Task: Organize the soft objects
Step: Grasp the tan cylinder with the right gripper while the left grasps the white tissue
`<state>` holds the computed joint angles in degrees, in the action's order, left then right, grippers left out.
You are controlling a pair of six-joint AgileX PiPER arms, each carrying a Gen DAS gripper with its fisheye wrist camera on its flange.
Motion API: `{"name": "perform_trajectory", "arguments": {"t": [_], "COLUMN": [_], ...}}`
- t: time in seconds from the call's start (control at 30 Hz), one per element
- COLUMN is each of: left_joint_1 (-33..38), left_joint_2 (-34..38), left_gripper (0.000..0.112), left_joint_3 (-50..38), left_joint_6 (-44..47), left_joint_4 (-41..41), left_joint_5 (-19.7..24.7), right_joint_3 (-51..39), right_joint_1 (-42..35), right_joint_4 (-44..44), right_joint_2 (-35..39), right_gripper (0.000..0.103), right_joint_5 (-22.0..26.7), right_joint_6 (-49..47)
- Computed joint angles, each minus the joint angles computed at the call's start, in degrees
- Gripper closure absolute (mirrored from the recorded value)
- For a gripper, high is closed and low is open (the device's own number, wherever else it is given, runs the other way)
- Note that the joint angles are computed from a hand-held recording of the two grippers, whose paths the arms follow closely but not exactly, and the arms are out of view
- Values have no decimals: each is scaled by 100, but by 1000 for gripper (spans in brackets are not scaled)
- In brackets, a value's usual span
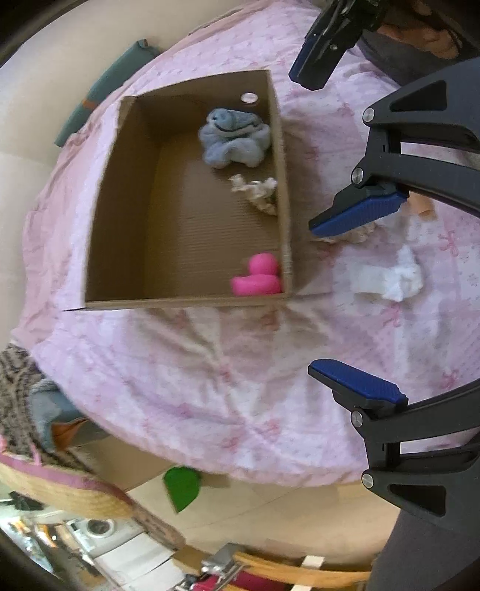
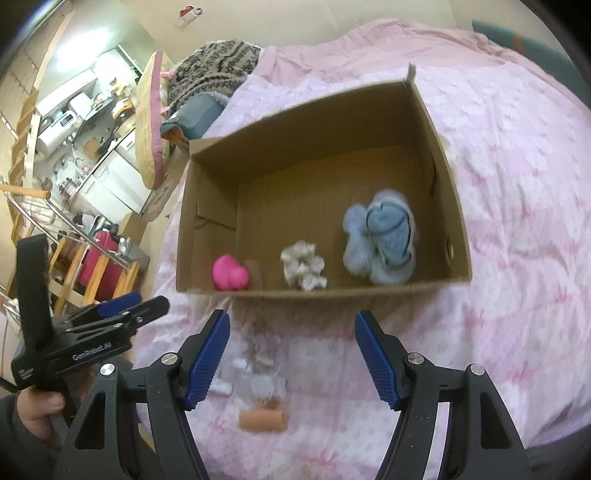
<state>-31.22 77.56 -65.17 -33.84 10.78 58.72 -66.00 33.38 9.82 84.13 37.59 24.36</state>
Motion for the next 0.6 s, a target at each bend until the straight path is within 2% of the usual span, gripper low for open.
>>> {"name": "perform_trajectory", "arguments": {"t": [0.13, 0.3, 0.53, 0.6], "left_joint_1": [125, 329, 665, 746], "left_joint_2": [177, 118, 109, 143], "left_gripper": [46, 46, 46, 46], "left_joint_3": [55, 231, 313, 309], "left_joint_6": [119, 2, -72, -11], "left_joint_4": [-317, -494, -624, -726], "left_joint_5": [55, -44, -102, -120], "right_joint_3": [109, -16, -720, -760], "right_joint_1": [31, -30, 415, 477], "right_joint_4": [162, 656, 1079, 1391], "right_joint_2": [55, 431, 1523, 1672], "right_gripper": [29, 29, 29, 29], "right_joint_5": [6, 212, 1218, 1350], "right_joint_6": [58, -355, -1193, -1542]}}
